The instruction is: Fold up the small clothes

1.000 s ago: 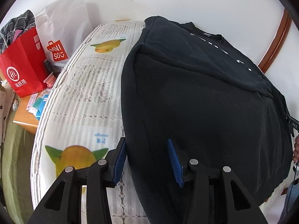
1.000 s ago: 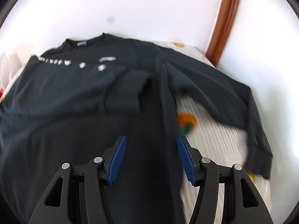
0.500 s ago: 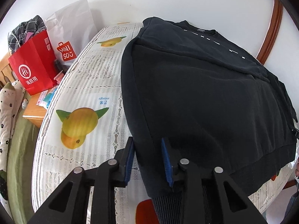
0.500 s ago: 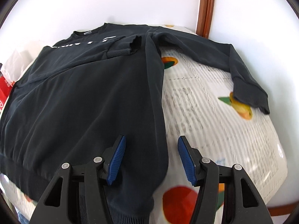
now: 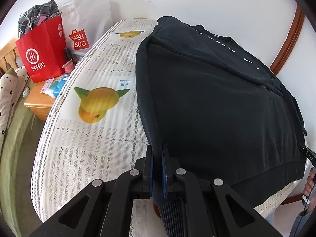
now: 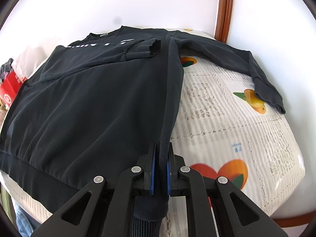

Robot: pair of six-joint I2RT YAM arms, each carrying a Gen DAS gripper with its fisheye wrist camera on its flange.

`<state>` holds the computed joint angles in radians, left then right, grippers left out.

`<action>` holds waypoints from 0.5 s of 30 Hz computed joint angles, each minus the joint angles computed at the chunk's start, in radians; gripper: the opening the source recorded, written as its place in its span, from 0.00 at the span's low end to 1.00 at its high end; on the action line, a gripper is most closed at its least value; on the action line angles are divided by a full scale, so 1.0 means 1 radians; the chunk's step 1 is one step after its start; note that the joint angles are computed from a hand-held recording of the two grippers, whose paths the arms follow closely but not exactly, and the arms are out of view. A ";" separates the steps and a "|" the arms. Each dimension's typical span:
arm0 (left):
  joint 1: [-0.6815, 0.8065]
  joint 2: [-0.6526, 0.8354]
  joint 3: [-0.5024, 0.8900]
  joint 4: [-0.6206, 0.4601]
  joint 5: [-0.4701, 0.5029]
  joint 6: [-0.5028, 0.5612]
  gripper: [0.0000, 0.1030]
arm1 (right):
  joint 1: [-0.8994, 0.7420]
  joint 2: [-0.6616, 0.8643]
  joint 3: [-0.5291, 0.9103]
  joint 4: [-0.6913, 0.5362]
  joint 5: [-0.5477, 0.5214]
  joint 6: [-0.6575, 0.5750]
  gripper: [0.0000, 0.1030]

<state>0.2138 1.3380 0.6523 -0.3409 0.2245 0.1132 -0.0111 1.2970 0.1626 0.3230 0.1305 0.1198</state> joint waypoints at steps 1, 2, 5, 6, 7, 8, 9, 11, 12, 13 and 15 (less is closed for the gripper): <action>0.001 -0.004 -0.005 -0.001 -0.001 0.003 0.07 | 0.008 0.002 0.004 -0.005 0.008 0.000 0.08; -0.001 -0.007 -0.007 0.000 -0.004 0.007 0.08 | 0.012 0.002 0.008 -0.012 0.014 -0.006 0.09; -0.013 -0.003 -0.002 0.001 -0.031 0.027 0.15 | 0.011 0.006 0.031 -0.044 0.020 -0.014 0.11; -0.013 -0.003 0.000 -0.001 -0.035 0.030 0.17 | 0.008 -0.003 0.046 -0.071 0.015 -0.016 0.12; -0.011 -0.003 0.004 0.000 -0.036 0.035 0.18 | -0.002 -0.005 0.063 -0.091 0.008 -0.024 0.14; -0.010 -0.002 0.012 0.001 -0.035 0.037 0.19 | 0.001 -0.025 0.084 -0.127 0.015 -0.025 0.15; -0.012 0.000 0.022 -0.002 -0.037 0.033 0.19 | 0.019 -0.048 0.101 -0.155 0.037 -0.018 0.18; -0.010 0.023 0.058 -0.006 -0.037 0.029 0.21 | 0.034 -0.072 0.150 -0.190 0.057 -0.020 0.28; -0.009 0.041 0.083 -0.009 -0.038 0.025 0.22 | 0.042 -0.077 0.179 -0.205 0.059 -0.024 0.34; -0.006 0.054 0.101 -0.010 -0.036 0.025 0.25 | 0.058 -0.069 0.215 -0.219 0.063 -0.027 0.36; -0.011 0.090 0.149 -0.013 -0.050 0.019 0.29 | 0.111 -0.003 0.327 -0.242 0.082 -0.028 0.36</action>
